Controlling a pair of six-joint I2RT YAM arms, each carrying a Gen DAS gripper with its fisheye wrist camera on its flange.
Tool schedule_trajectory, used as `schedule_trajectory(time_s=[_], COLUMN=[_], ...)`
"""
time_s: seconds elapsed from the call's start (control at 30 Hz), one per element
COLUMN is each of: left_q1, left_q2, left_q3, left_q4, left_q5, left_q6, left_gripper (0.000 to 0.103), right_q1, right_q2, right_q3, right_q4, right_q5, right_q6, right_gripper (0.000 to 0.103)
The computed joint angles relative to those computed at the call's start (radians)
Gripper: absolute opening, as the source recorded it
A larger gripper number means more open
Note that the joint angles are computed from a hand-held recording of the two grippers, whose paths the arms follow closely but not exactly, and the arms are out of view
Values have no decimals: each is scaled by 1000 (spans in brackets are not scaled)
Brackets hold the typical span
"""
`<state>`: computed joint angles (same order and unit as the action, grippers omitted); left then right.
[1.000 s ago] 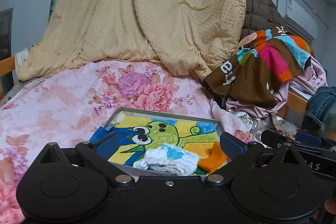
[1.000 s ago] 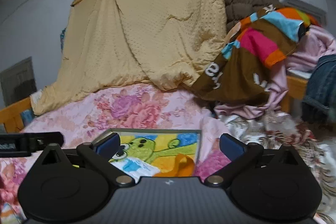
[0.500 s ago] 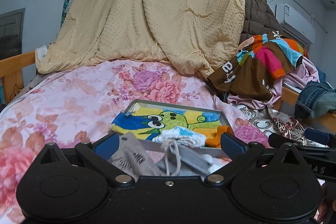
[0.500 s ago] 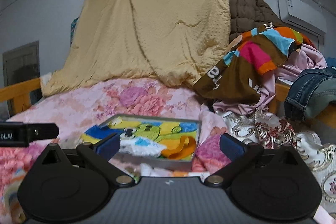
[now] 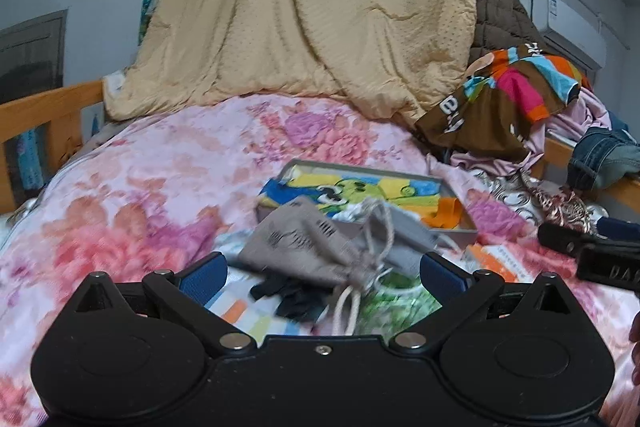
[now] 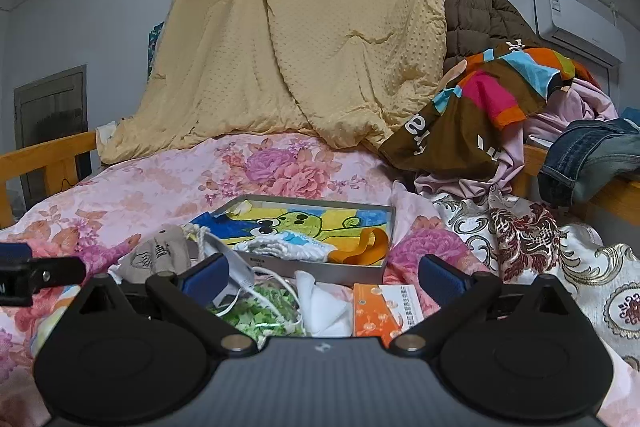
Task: Organize soft objects
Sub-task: 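Lift both grippers away from the tray toward the remaining items, then grasp the striped cloth with the left gripper while the right grasps the beige drawstring pouch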
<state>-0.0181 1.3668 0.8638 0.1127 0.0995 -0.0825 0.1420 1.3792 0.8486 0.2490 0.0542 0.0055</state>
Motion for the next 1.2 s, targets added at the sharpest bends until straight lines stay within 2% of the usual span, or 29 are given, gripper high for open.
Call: schedule_trajectory(time_s=[0.13,0.23,0.63,0.77,0.97,1.2], left_q1=[39,58,141,154,161,187], left_q2=[-53,-72,16,92,173,254], left_q3=[-49,-46,110,208,288,333], left_q4=[-34,-100,-364,-461,-518,-534], left_q5=[23,15,54,91,121,164], left_q6=[28,70,134,211,283,237], left_gripper=[102,102,102,102,102,102], right_q1=[17,28,98,108,119,138], right_q2=[-25,-31,16,34,86,242], right_q3=[-27,-29,-1,11,60,189], right_q4=[-5,-35,-112,-130,-146,-116], right_q5=[-6,-27,-70,-79,-103,-125], right_q6=[-1,-8,-78,-93,-148,-302], right_gripper=[103,103,103,103,103,103])
